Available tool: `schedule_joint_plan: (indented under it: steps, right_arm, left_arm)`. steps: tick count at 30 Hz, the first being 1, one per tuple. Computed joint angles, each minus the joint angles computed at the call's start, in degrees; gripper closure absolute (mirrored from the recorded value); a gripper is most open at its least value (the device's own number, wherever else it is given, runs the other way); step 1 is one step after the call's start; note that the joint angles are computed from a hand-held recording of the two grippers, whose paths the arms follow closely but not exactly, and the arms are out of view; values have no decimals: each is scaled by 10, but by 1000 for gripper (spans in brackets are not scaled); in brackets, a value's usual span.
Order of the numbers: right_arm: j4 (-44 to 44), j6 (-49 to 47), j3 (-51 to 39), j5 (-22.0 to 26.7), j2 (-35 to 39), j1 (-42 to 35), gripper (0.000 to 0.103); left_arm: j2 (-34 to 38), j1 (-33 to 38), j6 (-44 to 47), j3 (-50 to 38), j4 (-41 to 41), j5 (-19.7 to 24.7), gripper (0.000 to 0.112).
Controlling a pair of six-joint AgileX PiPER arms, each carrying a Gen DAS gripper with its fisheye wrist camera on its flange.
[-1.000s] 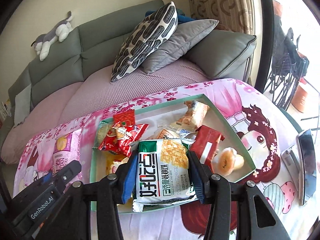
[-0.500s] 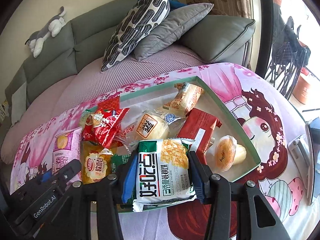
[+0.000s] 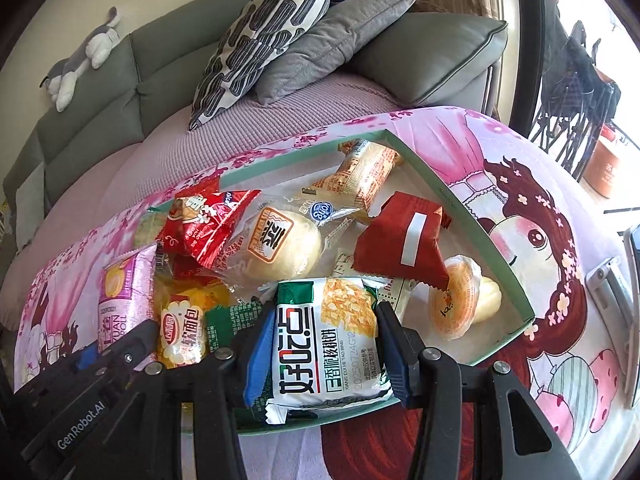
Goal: Organize snacks
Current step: 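Lower both packets into the tray and open both tools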
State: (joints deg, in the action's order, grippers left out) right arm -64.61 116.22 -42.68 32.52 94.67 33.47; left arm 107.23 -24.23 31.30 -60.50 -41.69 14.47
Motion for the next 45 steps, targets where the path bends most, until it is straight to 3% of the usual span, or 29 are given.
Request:
schedule_joint_plan:
  steps: [19,24,30,36,45]
  right_arm:
    - [13,-20,-15,18,15,3,50]
    - [31,-43,-21,25,17,5,47]
    - [50,-59,-22,31,8,6,44]
    - [58,-72,-31,55,-7,23,43]
    - [71,-94,-46,81,-16,42,43]
  left_arm:
    - [24,10,7,-19,-22,21,71]
    - [15,8,-29,-18,13,23,55]
    - [1,15,-4,-10,-13,38,50]
    - [-35,21,30,10,-42,41,49]
    - [-59,34,9,27,-21,29,49]
